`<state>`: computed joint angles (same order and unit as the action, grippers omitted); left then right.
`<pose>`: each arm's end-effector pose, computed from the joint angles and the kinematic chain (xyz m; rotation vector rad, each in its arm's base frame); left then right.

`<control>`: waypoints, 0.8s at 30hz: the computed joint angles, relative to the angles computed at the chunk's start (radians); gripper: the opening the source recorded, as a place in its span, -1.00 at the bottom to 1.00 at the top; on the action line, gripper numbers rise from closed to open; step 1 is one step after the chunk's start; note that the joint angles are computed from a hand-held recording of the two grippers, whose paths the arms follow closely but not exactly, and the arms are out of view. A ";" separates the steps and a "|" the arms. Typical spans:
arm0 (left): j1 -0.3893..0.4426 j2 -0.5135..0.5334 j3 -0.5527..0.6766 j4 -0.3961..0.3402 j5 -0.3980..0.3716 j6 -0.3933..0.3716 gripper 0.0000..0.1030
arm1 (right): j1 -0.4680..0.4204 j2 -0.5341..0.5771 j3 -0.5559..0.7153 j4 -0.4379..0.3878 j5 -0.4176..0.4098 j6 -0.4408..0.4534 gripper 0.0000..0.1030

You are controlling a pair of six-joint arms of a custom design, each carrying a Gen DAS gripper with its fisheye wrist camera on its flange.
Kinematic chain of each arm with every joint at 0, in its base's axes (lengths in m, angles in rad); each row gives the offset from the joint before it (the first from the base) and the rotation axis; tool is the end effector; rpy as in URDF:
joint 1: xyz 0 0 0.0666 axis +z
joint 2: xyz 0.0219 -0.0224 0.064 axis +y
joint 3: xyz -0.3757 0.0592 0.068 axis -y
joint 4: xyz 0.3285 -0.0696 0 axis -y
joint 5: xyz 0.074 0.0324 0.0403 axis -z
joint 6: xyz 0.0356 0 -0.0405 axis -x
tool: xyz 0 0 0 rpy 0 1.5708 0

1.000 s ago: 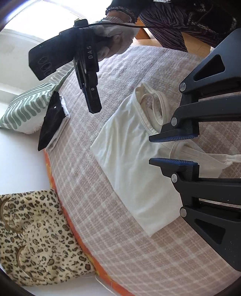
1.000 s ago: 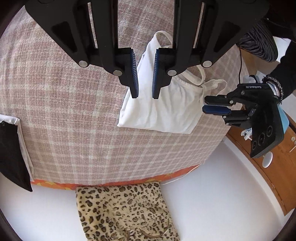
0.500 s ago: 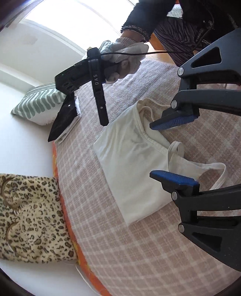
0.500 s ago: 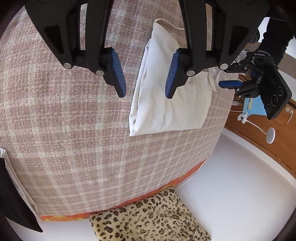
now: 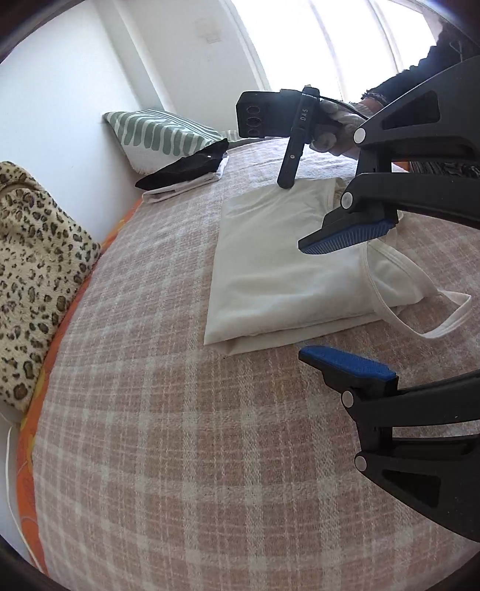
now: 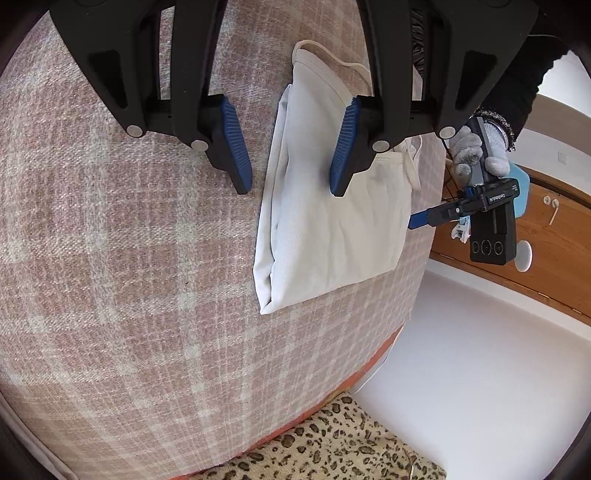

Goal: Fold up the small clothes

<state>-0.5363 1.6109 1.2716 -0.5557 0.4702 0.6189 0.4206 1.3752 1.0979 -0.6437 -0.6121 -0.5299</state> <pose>0.4047 -0.2598 0.3113 0.1128 2.6427 -1.0346 0.3513 0.1791 0.3402 -0.1348 2.6220 1.1359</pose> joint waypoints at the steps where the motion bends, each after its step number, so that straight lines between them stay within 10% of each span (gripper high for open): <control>1: -0.003 0.007 -0.003 0.007 0.004 0.004 -0.02 | -0.005 -0.001 -0.007 0.011 -0.013 -0.005 -0.10; 14: 0.009 0.016 -0.092 0.234 0.105 0.091 -0.01 | -0.035 0.005 -0.058 0.137 -0.139 -0.068 -0.10; 19: -0.019 0.023 -0.052 0.175 0.045 0.023 -0.08 | -0.031 0.009 -0.056 0.159 -0.136 -0.087 -0.09; 24: -0.040 0.036 -0.043 0.162 -0.032 0.015 -0.60 | -0.018 0.020 -0.045 0.170 -0.108 -0.089 -0.10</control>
<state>-0.5760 1.6467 1.2291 -0.3934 0.4382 0.6339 0.4024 1.3956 1.0532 -0.4736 -0.7198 -0.6193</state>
